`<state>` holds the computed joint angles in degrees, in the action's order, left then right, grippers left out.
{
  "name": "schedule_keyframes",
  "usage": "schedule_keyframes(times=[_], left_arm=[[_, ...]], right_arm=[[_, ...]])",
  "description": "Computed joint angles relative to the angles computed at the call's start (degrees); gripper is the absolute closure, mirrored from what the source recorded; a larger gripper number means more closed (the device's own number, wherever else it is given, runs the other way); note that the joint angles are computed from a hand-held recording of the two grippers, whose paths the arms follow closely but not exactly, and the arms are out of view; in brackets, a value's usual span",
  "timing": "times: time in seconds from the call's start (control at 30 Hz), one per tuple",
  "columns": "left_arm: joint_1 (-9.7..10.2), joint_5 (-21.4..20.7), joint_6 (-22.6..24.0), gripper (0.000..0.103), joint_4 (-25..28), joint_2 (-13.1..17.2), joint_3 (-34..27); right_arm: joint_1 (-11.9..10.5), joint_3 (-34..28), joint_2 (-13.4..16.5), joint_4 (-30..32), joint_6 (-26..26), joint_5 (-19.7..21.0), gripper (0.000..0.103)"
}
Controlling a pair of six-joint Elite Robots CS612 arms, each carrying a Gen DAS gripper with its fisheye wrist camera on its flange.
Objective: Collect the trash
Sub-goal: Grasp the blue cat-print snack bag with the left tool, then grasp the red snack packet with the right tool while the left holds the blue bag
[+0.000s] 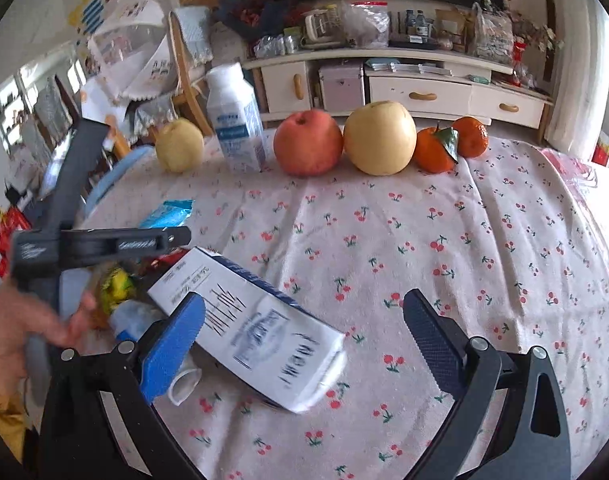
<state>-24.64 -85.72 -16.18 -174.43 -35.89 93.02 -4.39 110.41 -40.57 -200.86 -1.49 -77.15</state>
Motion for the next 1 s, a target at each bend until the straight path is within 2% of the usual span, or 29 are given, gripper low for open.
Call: schedule_keyframes(times=[0.27, 0.37, 0.53, 0.7, 1.0], left_arm=[[-2.52, -3.1, 3.8, 0.034, -6.1, -2.7, 7.7], [-3.3, -3.3, 4.7, 0.04, -8.2, -3.2, 9.6], [-3.26, -5.2, 3.0, 0.046, -10.5, -3.4, 10.7], [-2.42, -7.1, 0.8, 0.052, -12.4, -3.4, 11.1], [-0.6, -8.0, -3.6, 0.055, -19.1, -4.4, 13.7]], right_arm=[[0.3, 0.8, -0.3, 2.0, -4.8, 0.2, 0.005], [0.1, 1.2, -0.6, 2.4, -5.3, 1.7, 0.005], [-0.1, 1.8, -0.9, 2.1, -7.5, 4.9, 0.005], [0.2, 2.5, -1.2, 2.4, -11.5, 7.8, 0.005], [2.0, 2.3, -0.9, 3.3, -19.2, 9.6, 0.005]])
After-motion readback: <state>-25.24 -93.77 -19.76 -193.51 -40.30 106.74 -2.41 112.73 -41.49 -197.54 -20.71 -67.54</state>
